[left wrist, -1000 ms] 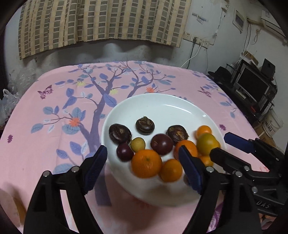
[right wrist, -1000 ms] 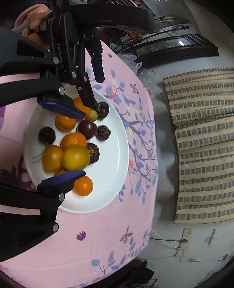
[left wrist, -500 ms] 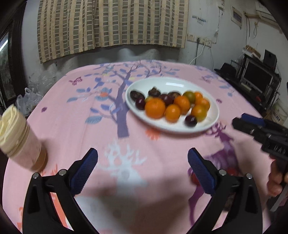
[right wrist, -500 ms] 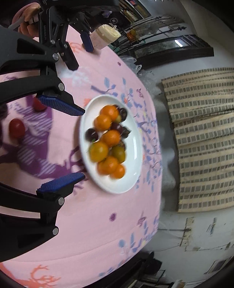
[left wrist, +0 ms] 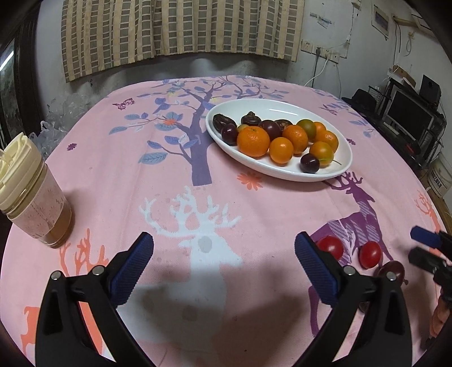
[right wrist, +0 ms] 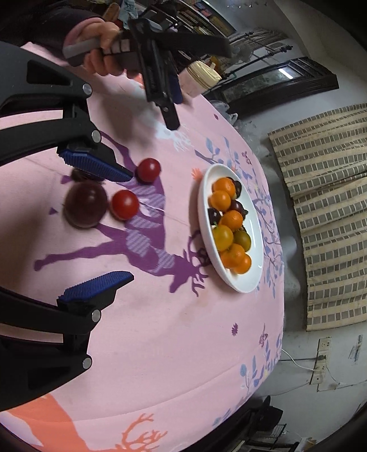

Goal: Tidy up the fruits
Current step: 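Grasp the large dark red plum with the right tool while the left tool grasps a dark plum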

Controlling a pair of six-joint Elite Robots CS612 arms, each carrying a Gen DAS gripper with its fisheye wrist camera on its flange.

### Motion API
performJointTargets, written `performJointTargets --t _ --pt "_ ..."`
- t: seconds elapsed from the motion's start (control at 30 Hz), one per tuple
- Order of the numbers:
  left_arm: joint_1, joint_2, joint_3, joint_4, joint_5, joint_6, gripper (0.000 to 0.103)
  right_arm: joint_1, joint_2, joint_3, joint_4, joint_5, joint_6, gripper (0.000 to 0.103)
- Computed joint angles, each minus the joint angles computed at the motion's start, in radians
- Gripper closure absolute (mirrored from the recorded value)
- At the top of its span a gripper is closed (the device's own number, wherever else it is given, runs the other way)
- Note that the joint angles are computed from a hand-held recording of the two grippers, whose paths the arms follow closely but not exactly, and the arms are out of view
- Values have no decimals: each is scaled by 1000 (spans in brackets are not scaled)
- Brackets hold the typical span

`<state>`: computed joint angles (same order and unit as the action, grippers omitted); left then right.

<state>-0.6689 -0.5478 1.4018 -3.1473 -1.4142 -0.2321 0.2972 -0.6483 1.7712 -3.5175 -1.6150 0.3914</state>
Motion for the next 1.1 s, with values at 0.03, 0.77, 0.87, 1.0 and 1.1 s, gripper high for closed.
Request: performJointTargets --t 0.03,0.77,0.87,1.0,1.1 --pt "0 0 -1 3 1 0 5 0 -1 4 -1 14 -1 37" --pt "0 -16 17 0 -69 -1 5 35 10 -50 205 -27 -128 57" --pt "-7 -18 25 -8 -87 35 5 28 8 -41 177 -10 -112 62" --pt "-23 -22 47 -49 -144 129 5 5 -2 -4 98 -27 17 62" --pt "-42 -25 67 -68 -211 243 4 -9 -7 16 80 -50 100 62"
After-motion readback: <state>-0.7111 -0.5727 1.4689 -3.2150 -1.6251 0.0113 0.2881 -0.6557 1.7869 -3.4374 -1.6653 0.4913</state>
